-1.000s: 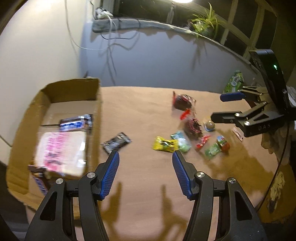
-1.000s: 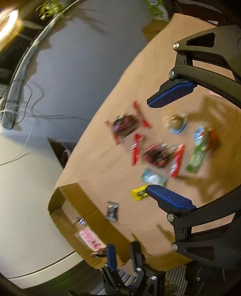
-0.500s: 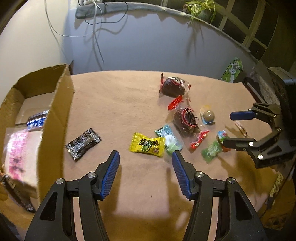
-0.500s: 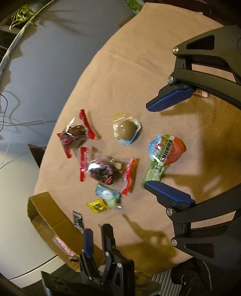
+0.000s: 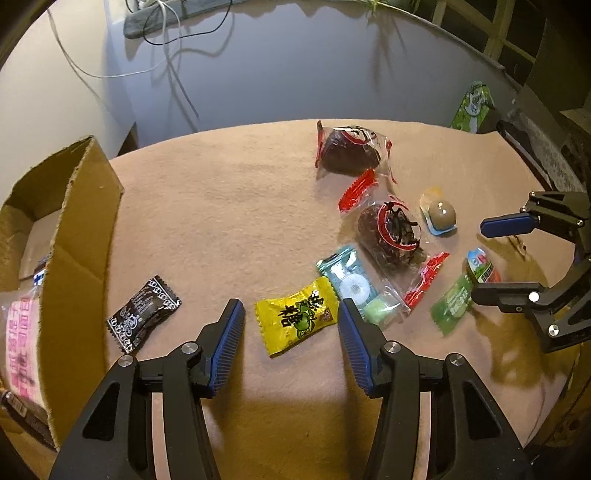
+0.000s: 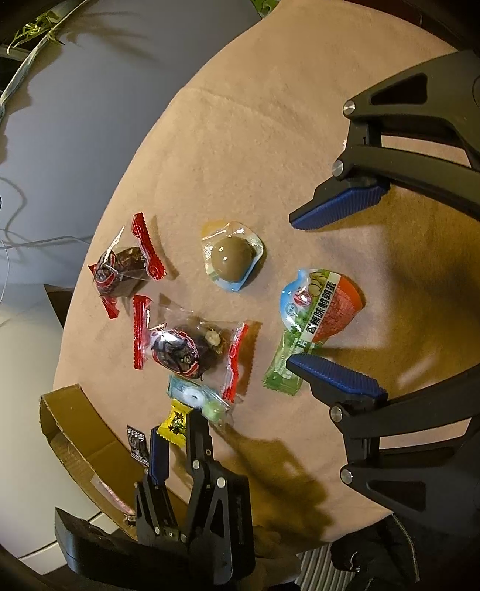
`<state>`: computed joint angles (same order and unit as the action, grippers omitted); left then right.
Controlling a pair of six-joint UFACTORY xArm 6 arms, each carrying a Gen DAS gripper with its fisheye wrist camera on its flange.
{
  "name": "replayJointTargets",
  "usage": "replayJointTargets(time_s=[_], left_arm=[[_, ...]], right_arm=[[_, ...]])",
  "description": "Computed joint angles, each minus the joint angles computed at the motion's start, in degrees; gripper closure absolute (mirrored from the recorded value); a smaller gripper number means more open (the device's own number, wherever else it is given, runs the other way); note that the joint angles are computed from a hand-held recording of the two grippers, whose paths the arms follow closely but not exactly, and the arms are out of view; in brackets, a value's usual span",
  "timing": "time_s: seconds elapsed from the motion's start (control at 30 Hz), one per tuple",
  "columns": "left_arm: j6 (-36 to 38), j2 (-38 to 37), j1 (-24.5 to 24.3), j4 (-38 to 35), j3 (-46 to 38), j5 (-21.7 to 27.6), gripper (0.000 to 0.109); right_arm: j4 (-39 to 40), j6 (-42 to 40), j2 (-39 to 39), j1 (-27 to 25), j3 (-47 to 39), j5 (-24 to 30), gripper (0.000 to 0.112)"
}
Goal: Organize snacks
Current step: 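Grasp the yellow candy with the left tool while the right tool grasps the egg pack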
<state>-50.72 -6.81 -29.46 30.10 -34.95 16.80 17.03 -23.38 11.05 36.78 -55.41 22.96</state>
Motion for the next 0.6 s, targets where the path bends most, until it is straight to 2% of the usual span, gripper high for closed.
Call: replayJointTargets(time_s=[0.13,0.17,0.2,0.27,0.4,0.6], left_arm=[[-1.3,0.3,0.0,1.0,-0.3,0.2,0.062],[-1.2,0.4,0.1,1.0,-0.4,0.1,0.068],[-1.8,0.5,0.0,1.8,-0.6,0.1,0.073],[-2.7,0.7,0.0,3.2,-0.7,-0.1,0.077],[-4.2,1.3,0.0,5.5,-1.2,-0.7,0.089],[-5.0,1.4,0.6,6.0,-0.8,-2.7,0.097]], right_arm=[[-0.4,0.5,0.3,0.2,0.1,0.3,0.042],[-0.8,0.8,0.3,0.2,0.1,0.3,0.044],[-1.4,1.3,0.4,0.3,0.1,0.4,0.046],[-2.2,2.1,0.8,0.4,-0.3,1.1,0.060],[-2.1,2.1,0.7,0.6,-0.3,1.2,0.069],[-0.2,0.7,0.6,0.2,-0.4,2.1,0.071]])
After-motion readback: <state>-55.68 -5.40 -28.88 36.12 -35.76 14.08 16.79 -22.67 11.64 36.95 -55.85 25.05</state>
